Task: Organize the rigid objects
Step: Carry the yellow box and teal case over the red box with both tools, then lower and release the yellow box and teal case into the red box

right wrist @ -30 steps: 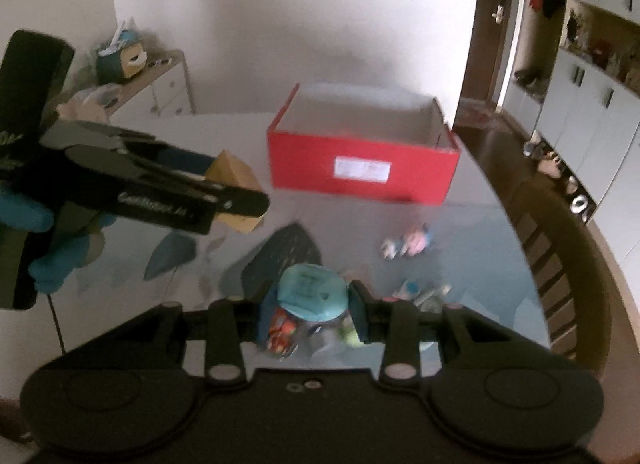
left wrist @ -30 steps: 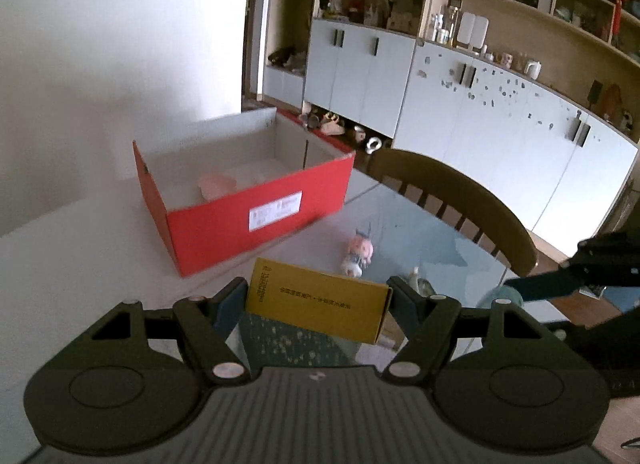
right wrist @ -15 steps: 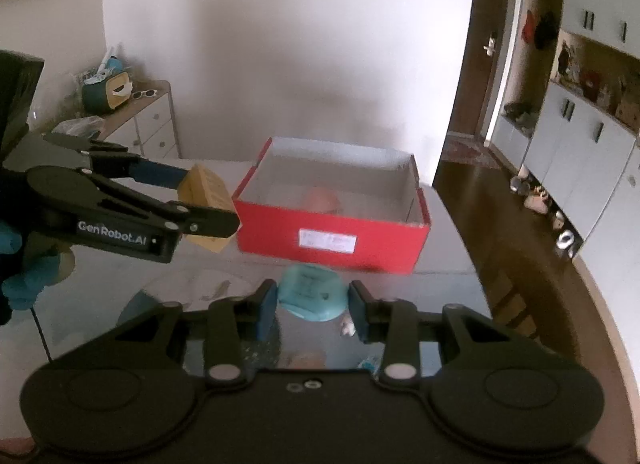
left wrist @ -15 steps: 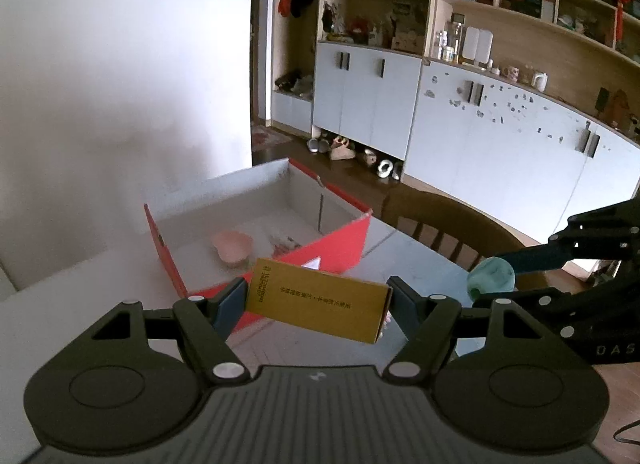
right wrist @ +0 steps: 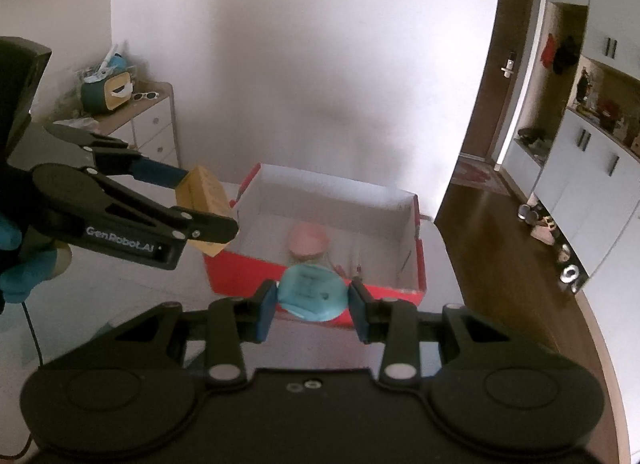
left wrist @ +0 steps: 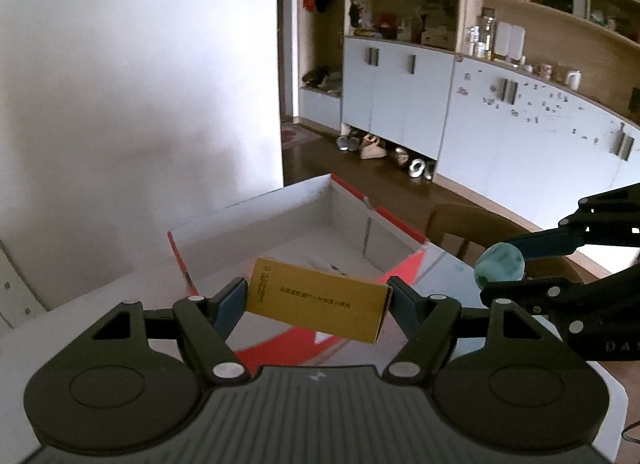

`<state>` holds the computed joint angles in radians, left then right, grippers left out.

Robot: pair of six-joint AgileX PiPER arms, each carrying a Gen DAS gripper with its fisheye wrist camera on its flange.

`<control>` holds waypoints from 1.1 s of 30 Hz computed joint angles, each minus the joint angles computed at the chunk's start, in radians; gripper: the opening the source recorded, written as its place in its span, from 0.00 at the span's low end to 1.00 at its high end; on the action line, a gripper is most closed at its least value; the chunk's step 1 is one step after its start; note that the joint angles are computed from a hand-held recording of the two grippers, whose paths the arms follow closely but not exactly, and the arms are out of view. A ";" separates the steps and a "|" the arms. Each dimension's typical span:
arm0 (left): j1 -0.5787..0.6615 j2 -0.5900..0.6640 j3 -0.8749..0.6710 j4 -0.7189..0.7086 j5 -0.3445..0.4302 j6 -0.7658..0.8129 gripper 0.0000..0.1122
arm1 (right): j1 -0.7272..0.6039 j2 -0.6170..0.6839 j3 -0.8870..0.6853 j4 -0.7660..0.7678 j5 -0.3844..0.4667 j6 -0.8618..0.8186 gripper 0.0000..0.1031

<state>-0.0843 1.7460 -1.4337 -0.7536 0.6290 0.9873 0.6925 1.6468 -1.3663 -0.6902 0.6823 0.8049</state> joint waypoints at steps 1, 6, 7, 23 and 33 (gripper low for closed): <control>-0.005 0.018 -0.021 0.018 -0.006 -0.021 0.67 | -0.014 0.012 -0.010 0.012 -0.013 -0.020 0.37; -0.033 0.122 -0.141 0.106 -0.020 -0.126 0.67 | -0.096 0.080 -0.072 0.096 -0.073 -0.140 0.37; -0.037 0.143 -0.167 0.123 -0.021 -0.146 0.67 | -0.114 0.096 -0.090 0.117 -0.082 -0.168 0.37; -0.139 0.592 -0.804 0.464 0.142 -0.550 0.55 | -0.282 0.372 -0.331 0.359 -0.109 -0.474 0.37; -0.143 0.775 -1.029 0.605 0.279 -0.704 0.55 | -0.319 0.591 -0.588 0.509 0.026 -0.599 0.37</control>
<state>-0.2277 2.5210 -2.4630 -0.1487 0.9076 0.2832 0.3730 2.2381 -1.9541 -0.1810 0.7078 0.2058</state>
